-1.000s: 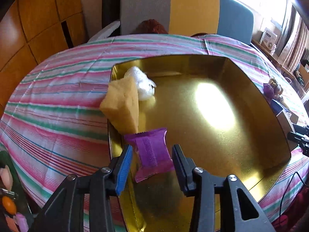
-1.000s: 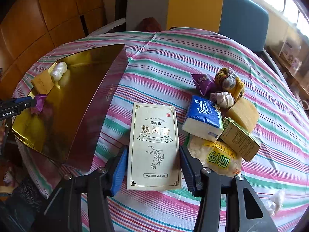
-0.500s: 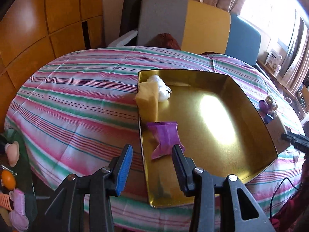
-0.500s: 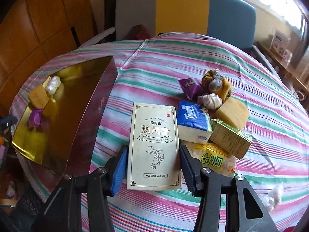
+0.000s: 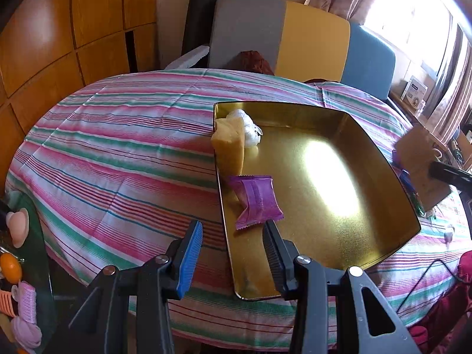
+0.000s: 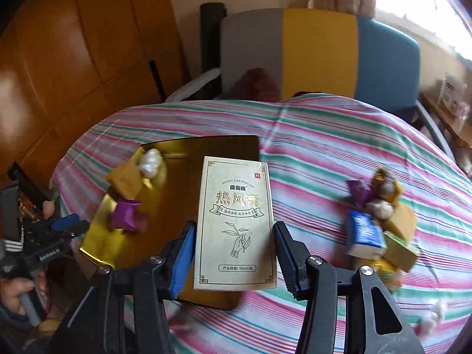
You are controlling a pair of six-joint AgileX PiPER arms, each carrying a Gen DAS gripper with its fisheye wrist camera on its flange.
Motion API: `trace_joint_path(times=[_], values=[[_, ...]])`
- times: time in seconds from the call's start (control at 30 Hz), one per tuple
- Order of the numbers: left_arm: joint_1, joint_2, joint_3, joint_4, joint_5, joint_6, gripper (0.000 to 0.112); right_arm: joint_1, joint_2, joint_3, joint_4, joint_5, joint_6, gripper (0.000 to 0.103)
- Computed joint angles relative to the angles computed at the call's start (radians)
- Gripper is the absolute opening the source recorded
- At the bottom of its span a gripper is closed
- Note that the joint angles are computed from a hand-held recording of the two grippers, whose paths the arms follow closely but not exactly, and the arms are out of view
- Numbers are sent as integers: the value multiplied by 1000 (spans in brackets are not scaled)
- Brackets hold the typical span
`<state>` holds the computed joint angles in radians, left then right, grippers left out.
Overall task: Organize objects
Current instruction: 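Carry the white medicine box into the gold tray and release it with the right gripper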
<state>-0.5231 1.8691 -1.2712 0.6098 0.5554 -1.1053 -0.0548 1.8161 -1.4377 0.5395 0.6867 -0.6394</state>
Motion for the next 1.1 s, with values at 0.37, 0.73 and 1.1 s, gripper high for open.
trace_joint_path(times=[0.37,0.73,1.1], values=[[49,-51,75,-1,-39,-14,43,231,259,-247,-257,115,416,53],[87,-65,99,-12,-69,-22,43,176,399,-311,307,376,215,81],[89,-76,105,8,-68,-40,43,126,363,-186,519,437,-3,88]])
